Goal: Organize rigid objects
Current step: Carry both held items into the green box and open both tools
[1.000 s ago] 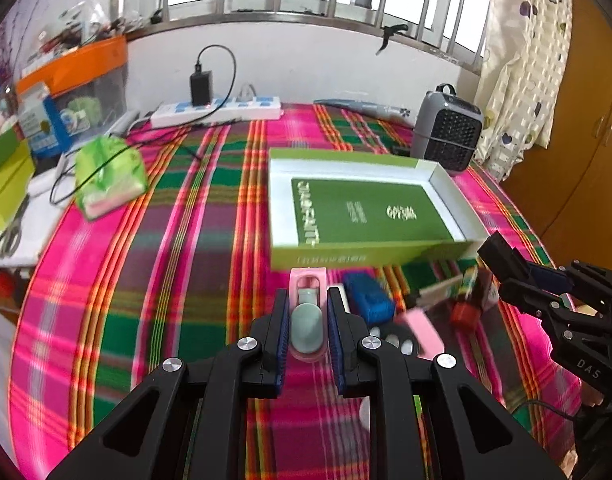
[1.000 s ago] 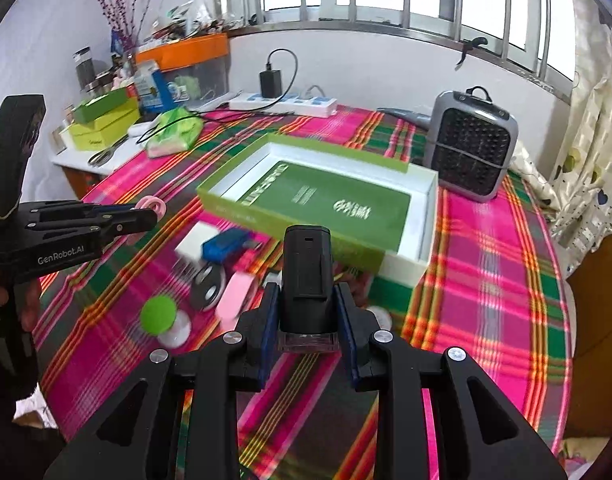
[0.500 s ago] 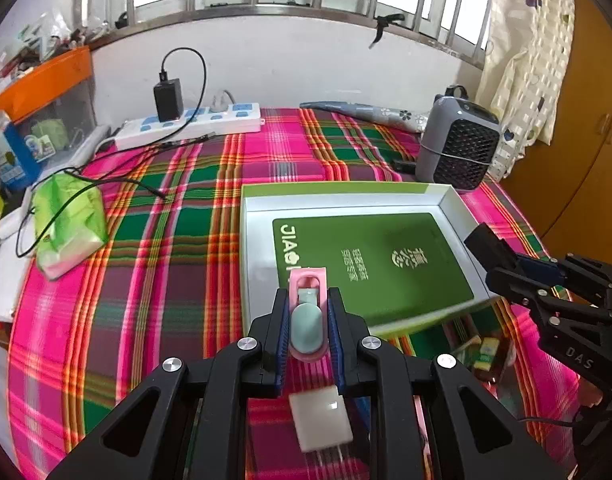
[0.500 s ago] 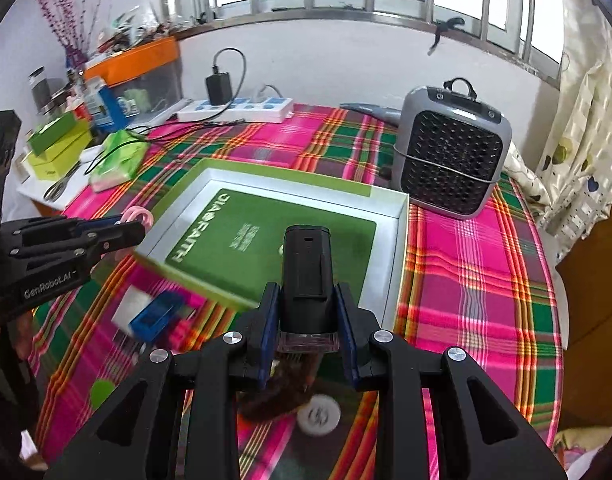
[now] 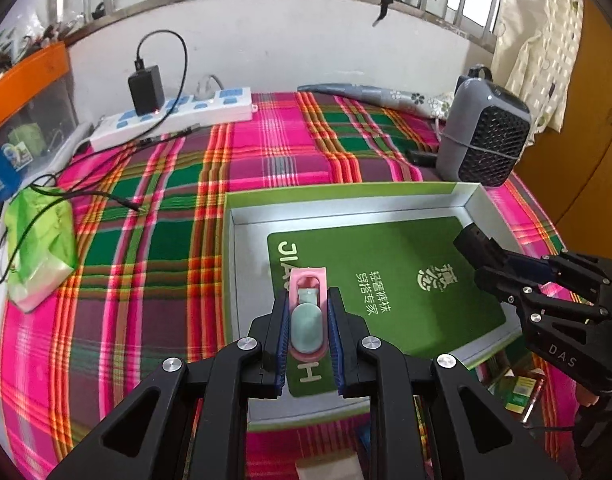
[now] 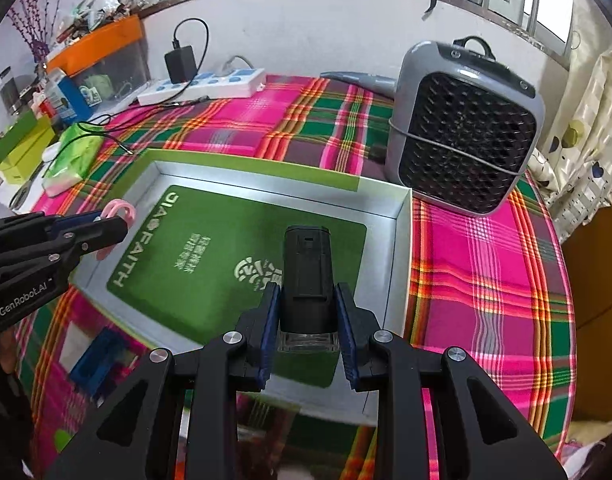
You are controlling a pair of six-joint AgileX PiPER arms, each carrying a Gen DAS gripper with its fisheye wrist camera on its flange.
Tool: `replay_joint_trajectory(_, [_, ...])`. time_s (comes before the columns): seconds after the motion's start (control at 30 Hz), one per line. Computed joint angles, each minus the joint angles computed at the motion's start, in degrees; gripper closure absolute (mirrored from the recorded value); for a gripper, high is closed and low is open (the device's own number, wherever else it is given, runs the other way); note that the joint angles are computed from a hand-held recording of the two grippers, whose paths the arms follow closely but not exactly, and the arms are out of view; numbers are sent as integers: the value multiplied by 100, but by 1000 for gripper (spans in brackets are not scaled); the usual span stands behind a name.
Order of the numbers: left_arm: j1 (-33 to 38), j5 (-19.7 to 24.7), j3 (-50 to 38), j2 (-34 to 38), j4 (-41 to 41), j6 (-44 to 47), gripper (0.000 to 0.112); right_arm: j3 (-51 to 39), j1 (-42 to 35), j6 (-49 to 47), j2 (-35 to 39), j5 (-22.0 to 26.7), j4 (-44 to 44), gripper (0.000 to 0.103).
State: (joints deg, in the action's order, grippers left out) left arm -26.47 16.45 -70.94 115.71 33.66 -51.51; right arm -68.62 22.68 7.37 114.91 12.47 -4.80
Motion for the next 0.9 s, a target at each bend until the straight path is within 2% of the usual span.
replay_joint_trajectory(0.33, [42,120,-360,370,-392,423,95,-368,-88,-257,292,201,193,74])
replay_joint_trajectory(0.9, [65,235,-520,501,-655,723,95,-538,-98,-594,474,273,605,74])
